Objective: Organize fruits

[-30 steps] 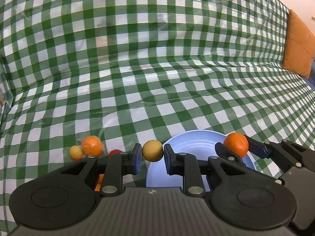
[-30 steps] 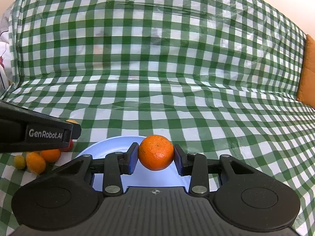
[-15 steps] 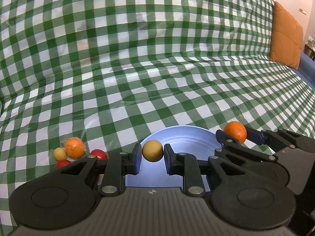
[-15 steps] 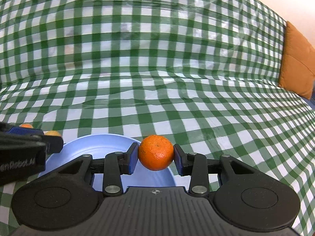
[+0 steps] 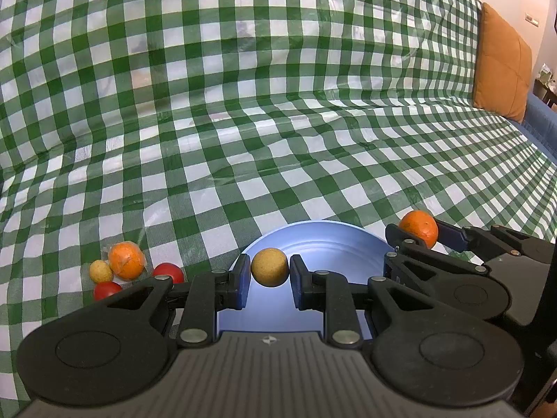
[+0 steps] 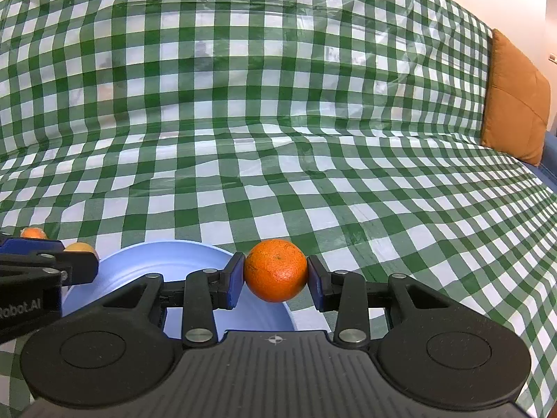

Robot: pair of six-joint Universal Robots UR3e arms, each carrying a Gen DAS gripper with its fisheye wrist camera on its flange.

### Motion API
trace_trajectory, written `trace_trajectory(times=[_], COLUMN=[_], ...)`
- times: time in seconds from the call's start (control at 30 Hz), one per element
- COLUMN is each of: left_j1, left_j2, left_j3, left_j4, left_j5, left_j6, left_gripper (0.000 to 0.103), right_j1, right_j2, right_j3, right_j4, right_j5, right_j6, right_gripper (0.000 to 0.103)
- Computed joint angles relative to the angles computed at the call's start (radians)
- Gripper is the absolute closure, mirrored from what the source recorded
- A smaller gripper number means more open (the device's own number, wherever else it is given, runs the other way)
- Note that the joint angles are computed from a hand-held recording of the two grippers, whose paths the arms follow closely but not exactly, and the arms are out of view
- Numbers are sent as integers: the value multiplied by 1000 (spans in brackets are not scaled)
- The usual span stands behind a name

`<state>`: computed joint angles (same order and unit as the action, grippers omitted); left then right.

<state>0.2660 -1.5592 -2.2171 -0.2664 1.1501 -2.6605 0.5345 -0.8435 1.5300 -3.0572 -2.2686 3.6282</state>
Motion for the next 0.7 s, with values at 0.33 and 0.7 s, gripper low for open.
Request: trace_trajectory(times=[0.33, 0.7], left_j1=[7, 23], left_j2=[2, 8], left_j3=[8, 6], left_j4=[-44, -52], left_j5=[-33, -45], left_j6=[6, 30], left_gripper=[74, 72], right_j1=[-12, -3], right_j2=[-8, 7], right_j3=[15, 3], right_j4=[-14, -24], right_j5=[11, -21], right_j6=[15, 40], right_gripper=[63, 57])
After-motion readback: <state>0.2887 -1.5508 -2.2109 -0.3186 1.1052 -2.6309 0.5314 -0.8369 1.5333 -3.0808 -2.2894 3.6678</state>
